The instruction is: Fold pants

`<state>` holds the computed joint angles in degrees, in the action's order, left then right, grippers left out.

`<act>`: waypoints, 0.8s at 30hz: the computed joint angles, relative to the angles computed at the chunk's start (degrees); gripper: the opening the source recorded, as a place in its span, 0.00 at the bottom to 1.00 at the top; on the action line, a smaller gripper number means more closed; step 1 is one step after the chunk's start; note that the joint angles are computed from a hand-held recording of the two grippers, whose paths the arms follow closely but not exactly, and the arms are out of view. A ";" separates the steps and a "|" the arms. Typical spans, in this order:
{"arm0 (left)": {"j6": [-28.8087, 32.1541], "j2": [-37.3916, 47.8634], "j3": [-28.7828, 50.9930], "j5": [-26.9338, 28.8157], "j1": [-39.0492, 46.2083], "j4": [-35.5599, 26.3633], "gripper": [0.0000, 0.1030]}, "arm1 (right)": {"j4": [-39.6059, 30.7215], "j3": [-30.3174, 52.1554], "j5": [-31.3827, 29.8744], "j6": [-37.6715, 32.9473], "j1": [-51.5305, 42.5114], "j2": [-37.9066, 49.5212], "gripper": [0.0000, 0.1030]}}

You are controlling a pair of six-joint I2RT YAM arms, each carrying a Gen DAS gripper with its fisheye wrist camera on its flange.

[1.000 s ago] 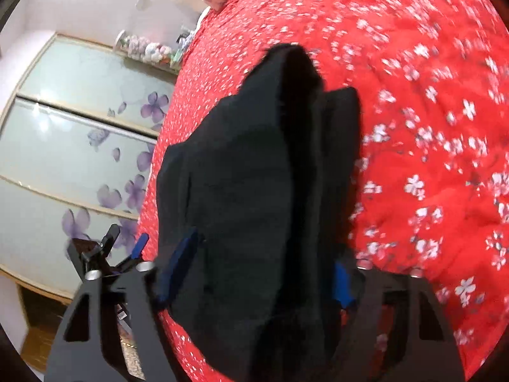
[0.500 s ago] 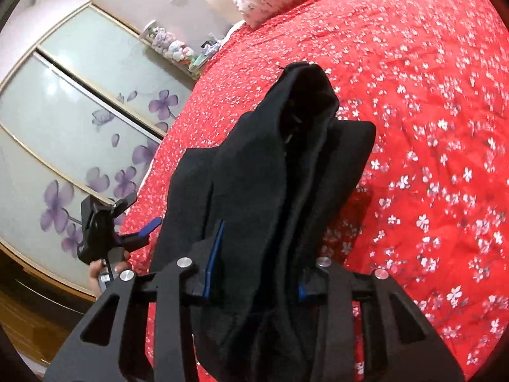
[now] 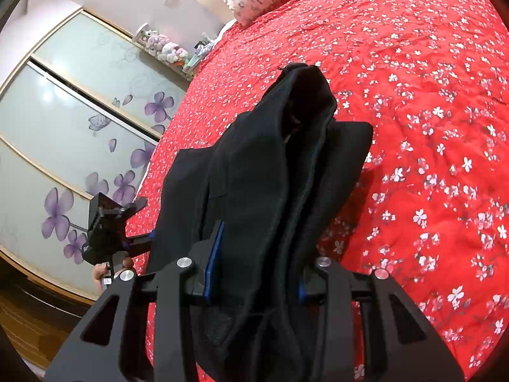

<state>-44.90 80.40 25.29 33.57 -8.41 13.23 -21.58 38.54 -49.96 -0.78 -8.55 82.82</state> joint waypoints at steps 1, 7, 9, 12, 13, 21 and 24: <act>0.06 -0.15 0.43 -1.93 -0.68 -1.36 0.47 | 0.11 -0.08 -0.14 0.00 -0.11 0.00 0.36; 0.49 -3.06 -0.67 -5.83 -1.65 -3.25 0.16 | 0.12 -0.70 0.02 -0.08 -0.45 -1.35 0.36; 1.74 -4.15 -0.11 -8.35 -2.89 -5.04 0.14 | 0.20 -0.76 -0.31 0.92 -0.47 -1.67 0.36; 0.86 -7.39 -0.32 -10.14 -4.59 -5.87 0.13 | 0.24 -0.41 -1.76 1.05 -1.29 -1.07 0.35; 0.65 -8.65 -0.83 -9.84 -4.46 -5.41 0.12 | 0.23 -0.32 -2.66 1.05 -1.75 -0.96 0.34; -1.31 -16.29 0.22 -14.42 -11.33 -5.05 0.12 | 1.55 -0.52 -9.34 2.42 -6.03 -0.11 0.33; -2.93 -15.87 0.43 -14.91 -12.63 -2.62 0.12 | 3.22 -0.79 -11.78 4.77 -8.71 -1.14 0.33</act>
<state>-47.83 64.52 25.72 18.66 -21.04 10.61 -18.36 37.74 -61.74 3.99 -17.26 81.68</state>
